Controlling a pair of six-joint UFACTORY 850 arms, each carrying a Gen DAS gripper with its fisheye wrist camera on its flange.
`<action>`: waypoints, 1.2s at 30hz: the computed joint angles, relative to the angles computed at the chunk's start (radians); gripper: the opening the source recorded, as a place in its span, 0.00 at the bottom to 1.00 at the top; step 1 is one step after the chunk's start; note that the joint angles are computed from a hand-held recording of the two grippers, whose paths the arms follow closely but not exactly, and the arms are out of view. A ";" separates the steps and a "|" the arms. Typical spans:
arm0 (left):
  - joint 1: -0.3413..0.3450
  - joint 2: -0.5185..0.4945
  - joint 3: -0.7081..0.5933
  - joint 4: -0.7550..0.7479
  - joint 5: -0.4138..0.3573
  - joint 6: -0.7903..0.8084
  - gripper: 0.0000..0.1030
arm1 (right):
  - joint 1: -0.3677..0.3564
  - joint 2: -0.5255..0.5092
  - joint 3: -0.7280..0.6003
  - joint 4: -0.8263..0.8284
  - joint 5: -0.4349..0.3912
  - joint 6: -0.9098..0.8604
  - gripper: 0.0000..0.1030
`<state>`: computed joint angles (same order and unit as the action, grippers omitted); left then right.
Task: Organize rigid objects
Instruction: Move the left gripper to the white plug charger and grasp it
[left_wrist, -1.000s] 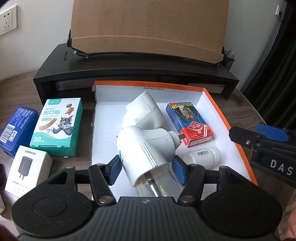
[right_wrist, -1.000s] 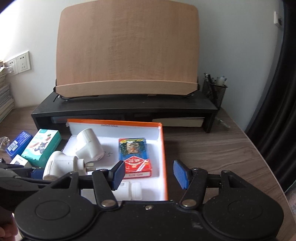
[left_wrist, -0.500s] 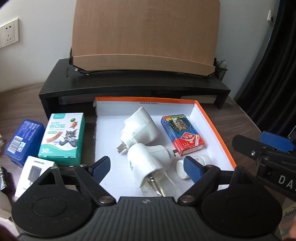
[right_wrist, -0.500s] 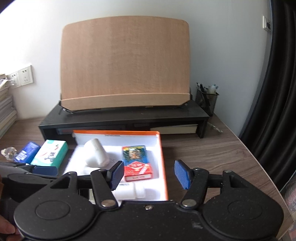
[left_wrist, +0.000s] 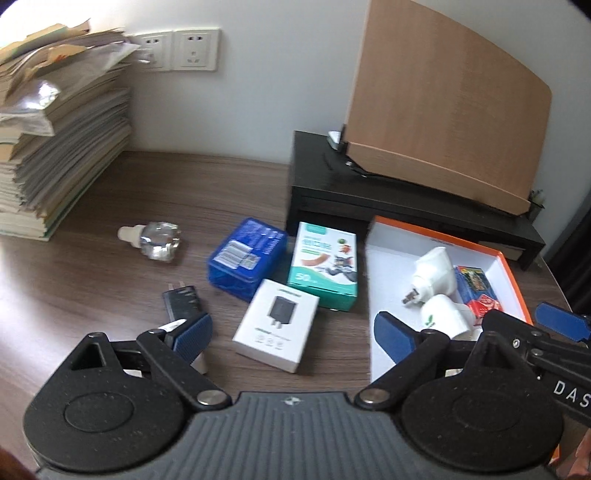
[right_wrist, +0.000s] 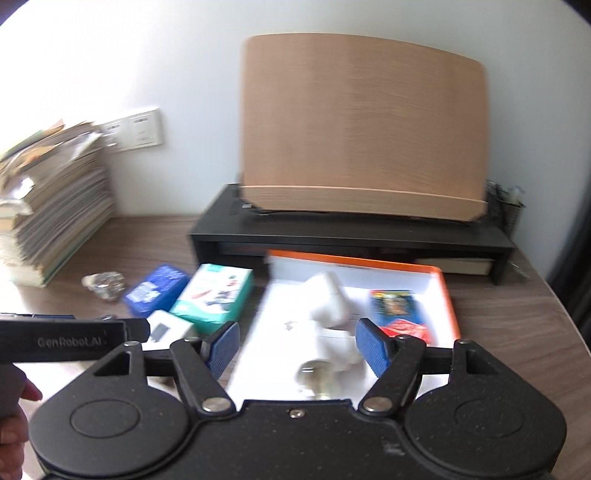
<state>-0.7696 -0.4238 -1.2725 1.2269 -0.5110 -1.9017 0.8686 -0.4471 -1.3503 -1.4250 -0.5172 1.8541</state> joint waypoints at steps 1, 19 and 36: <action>0.004 0.014 0.017 0.003 -0.011 -0.015 0.94 | 0.006 -0.008 -0.014 0.003 0.006 -0.013 0.80; 0.052 0.109 0.174 -0.016 -0.058 -0.112 0.94 | 0.052 -0.096 -0.139 0.090 0.076 -0.180 0.81; 0.071 0.020 0.092 -0.101 -0.038 -0.029 0.94 | 0.029 -0.128 -0.169 0.194 0.101 -0.302 0.81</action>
